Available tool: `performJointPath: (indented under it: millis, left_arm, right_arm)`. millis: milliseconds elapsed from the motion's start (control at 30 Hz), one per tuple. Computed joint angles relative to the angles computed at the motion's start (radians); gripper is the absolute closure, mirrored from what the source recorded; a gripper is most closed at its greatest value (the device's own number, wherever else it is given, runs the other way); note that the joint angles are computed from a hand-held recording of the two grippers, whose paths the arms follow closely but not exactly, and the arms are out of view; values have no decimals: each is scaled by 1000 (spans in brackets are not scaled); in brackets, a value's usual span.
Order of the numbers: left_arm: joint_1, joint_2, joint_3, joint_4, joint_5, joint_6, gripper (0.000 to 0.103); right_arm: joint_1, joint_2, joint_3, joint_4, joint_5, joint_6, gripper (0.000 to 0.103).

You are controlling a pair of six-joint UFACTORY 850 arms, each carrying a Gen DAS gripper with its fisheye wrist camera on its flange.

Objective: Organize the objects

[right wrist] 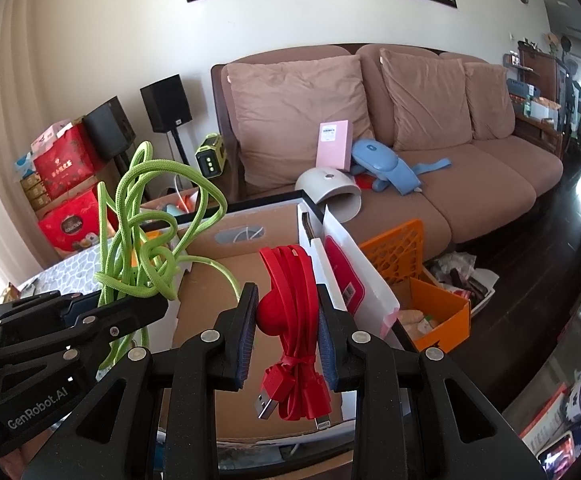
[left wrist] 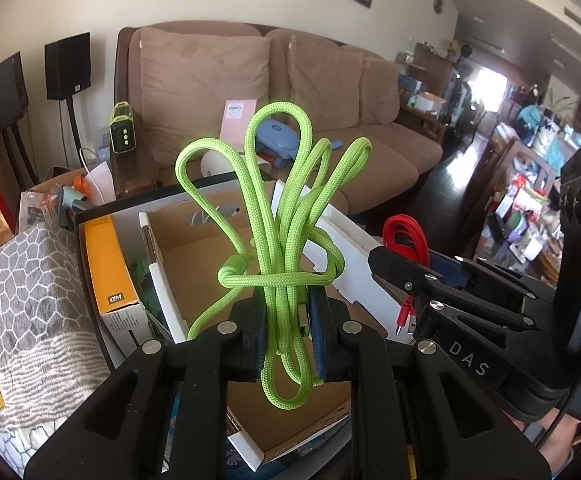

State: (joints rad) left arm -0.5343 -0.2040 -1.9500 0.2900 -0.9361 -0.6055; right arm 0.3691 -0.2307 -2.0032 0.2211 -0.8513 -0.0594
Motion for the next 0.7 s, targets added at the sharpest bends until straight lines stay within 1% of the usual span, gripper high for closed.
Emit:
performJointPath:
  millis: [700]
  left_arm:
    - [0,-20,-27,-18,7,2,86]
  right_arm:
    - [5,7,13,-5,3,3,76]
